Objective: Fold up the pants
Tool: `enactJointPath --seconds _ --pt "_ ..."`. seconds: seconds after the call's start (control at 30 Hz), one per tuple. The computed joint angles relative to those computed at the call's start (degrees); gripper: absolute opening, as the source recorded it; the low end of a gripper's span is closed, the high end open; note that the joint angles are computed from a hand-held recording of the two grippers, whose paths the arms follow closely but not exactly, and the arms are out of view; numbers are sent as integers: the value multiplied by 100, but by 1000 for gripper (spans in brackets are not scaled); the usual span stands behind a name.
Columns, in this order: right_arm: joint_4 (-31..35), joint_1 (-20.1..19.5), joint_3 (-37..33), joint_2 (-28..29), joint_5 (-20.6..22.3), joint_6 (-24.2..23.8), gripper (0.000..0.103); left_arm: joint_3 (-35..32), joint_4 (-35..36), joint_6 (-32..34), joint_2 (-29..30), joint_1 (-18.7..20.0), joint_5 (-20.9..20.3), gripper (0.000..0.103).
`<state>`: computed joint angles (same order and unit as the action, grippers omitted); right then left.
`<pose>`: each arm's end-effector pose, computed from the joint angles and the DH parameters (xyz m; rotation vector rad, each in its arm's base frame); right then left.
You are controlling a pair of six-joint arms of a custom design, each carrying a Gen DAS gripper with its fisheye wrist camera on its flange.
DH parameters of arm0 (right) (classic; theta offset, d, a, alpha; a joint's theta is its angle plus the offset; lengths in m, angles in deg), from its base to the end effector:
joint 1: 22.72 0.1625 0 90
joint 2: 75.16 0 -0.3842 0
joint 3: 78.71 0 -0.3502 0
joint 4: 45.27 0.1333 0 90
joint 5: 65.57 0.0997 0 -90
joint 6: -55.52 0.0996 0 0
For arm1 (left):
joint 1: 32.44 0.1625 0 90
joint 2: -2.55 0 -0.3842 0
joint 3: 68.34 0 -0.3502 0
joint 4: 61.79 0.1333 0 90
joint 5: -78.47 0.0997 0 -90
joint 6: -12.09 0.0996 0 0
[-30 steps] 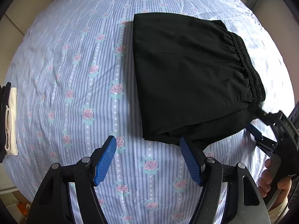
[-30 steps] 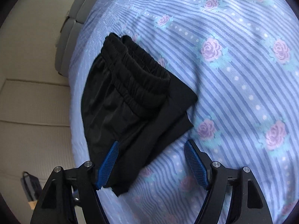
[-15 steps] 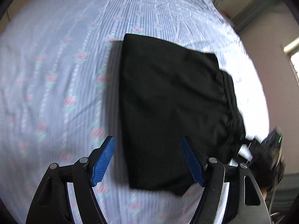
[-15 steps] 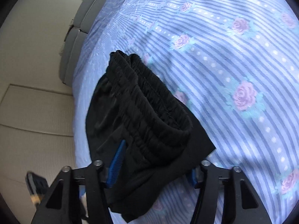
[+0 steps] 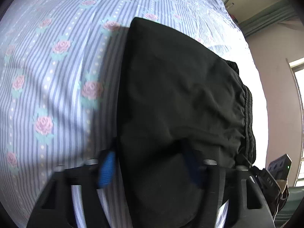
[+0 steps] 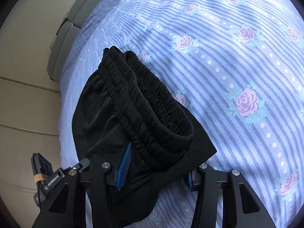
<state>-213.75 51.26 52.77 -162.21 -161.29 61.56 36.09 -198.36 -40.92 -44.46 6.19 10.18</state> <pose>0.0060 -0.4262 0.2747 -0.5918 -2.8070 0.8625 -0.3086 -0.4644 0.0388 0.0107 2.7508 -0.2565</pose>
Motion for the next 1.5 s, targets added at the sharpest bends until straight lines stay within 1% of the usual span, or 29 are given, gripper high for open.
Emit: enactJointPath --seconds 0.03,0.07,0.13,0.17,0.27,0.33,0.4,0.47,0.53,0.63,0.73,0.83,0.9,0.93,1.0,1.03,1.1,1.2,1.33,1.4,1.5 --pt "29 51 -18 3 -107 -3 43 -28 -27 -3 10 38 -68 25" --pt "75 135 -69 43 -254 15 40 -29 -157 4 16 105 -244 17" --pt "206 282 -177 93 -473 80 34 -54 -199 -33 14 135 -349 12" --pt "290 361 -244 118 -584 135 31 -65 -140 -98 0 73 -312 10" --pt "490 671 -399 121 -969 142 26 -247 239 -24 -68 -156 -96 10" --pt "624 933 -482 89 -1252 103 25 -446 485 92 -63 -330 111 10" --pt "689 1187 -518 21 -1426 18 24 -603 754 150 -104 -513 332 7" --pt "833 1469 -573 -45 -1672 -76 24 -692 926 213 -201 -637 402 7" --pt "983 1742 -602 -141 -1831 -154 24 -731 1002 184 -279 -700 375 7" --pt "1377 2123 -626 -383 -1914 -53 23 -636 1097 -35 -520 -839 283 6" --pt "1778 2460 -607 -659 -1958 39 23 -394 1291 -333 -903 -1089 225 6" --pt "2264 2935 -587 -956 -2059 158 23 -168 1516 -582 -1261 -1356 220 6" --pt "2507 3171 -568 -1111 -2104 236 23 96 1672 -929 -1661 -1599 201 6" --pt "2682 3315 -537 -1248 -2060 311 23 208 1669 -1079 -1791 -1691 199 6" --pt "2880 3551 -560 -1314 -2016 453 23 471 1841 -1475 -2214 -1930 208 6" --pt "2995 3737 -576 -1343 -2003 513 23 604 1977 -1742 -2469 -2093 241 6" --pt "3075 4025 -606 -1319 -1996 602 23 751 2244 -2065 -2837 -2302 300 6" --pt "3097 4518 -738 -1124 -1936 796 23 884 2756 -2624 -3391 -2638 465 6" --pt "2878 5092 -969 -630 -1981 993 23 884 3679 -3232 -4194 -3027 746 6" --pt "2696 5392 -1143 -228 -2010 1124 23 799 4231 -3373 -4590 -3168 888 6" --pt "2550 5882 -1427 308 -2134 1311 23 648 4830 -3389 -5062 -3276 1052 6"
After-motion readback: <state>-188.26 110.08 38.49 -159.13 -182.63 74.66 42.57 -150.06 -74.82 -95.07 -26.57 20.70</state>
